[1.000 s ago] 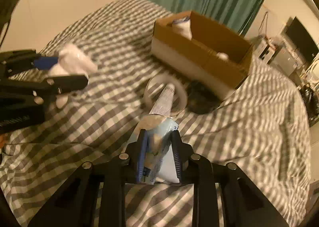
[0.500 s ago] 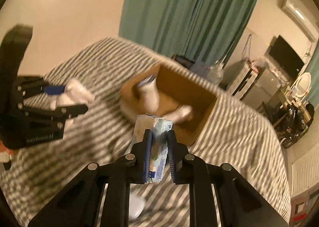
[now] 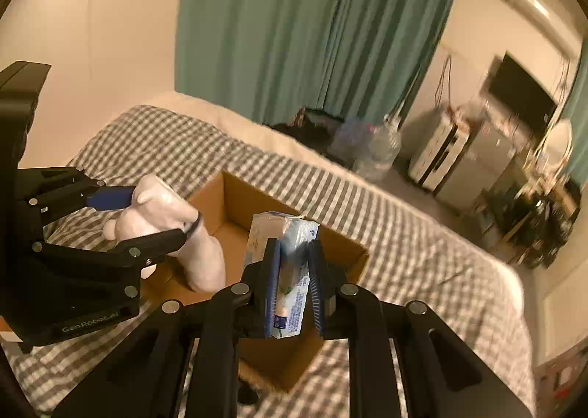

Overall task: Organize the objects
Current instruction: 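Lower the plush toy and tissue pack into the box and release both, then grasp the white earbud case with the right tool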

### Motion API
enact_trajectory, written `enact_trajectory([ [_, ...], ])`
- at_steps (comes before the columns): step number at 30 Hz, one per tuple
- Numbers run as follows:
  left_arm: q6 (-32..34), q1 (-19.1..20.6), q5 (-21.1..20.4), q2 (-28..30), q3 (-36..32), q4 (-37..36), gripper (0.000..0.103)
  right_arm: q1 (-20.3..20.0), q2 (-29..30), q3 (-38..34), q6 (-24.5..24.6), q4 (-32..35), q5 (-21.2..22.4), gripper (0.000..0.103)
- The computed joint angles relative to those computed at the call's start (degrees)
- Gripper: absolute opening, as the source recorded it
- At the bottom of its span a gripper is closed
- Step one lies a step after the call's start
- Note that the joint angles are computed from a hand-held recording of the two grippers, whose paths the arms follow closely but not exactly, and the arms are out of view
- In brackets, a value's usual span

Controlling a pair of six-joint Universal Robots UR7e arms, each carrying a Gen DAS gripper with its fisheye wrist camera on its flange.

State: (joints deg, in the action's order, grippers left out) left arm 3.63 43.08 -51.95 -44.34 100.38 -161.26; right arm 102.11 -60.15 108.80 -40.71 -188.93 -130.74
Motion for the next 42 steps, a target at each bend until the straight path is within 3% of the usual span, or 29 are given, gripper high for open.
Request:
enact_trajectory([
  [5,2.19,2.55,-0.67,4.63,-4.24,0.31,0.049,-5.1,3.22,-3.04,-0.02,2.87,3.23,0.015],
  [12,5.8,3.41,-1.95,7.66,-6.7,-0.13,0.051,-8.07,2.53,-2.43,1.51,5.71,7.96,0.015],
  [13,5.99,3.37,-1.99,7.7,-6.62,-0.47,0.056,-8.01,2.32,-2.16,1.2,5.38,8.21,0.015],
  [15,5.91,3.1,-1.95,7.34,-5.96,-1.1,0.075,-8.01,0.9,-0.83,1.06,4.63,9.29,0.016],
  [16,5.84,2.87,-2.03,6.83,-5.18,-1.85,0.084,-7.78,0.16,-0.12,1.2,3.87,9.31,0.025],
  [17,5.94,2.72,-2.44,6.12,-4.43,-2.17,0.087,-7.49,-0.47,0.52,1.29,3.06,9.03,0.037],
  [19,5.72,1.98,-2.96,4.57,-2.78,-2.06,0.088,-6.59,-1.79,1.81,1.65,1.88,8.11,0.052],
  [22,4.48,0.6,-1.89,2.15,-0.32,-1.65,0.088,-5.43,-4.55,4.34,2.26,1.27,6.98,0.054],
  [25,3.58,-1.41,-0.61,-1.68,3.48,-1.79,0.088,-3.67,-8.01,6.84,2.9,1.98,5.2,0.065],
  [29,1.75,-4.15,1.58,-5.96,7.21,-2.02,0.096,-0.73,-11.83,10.06,3.93,1.11,2.65,0.072],
  [35,-4.15,-8.07,6.38,-13.57,13.68,1.27,0.1,5.21,-17.41,14.69,6.95,1.9,-0.81,0.081],
  [42,-13.61,-12.22,10.39,-22.88,22.07,8.0,0.101,9.7,-20.01,22.07,9.12,0.27,-5.06,0.081],
])
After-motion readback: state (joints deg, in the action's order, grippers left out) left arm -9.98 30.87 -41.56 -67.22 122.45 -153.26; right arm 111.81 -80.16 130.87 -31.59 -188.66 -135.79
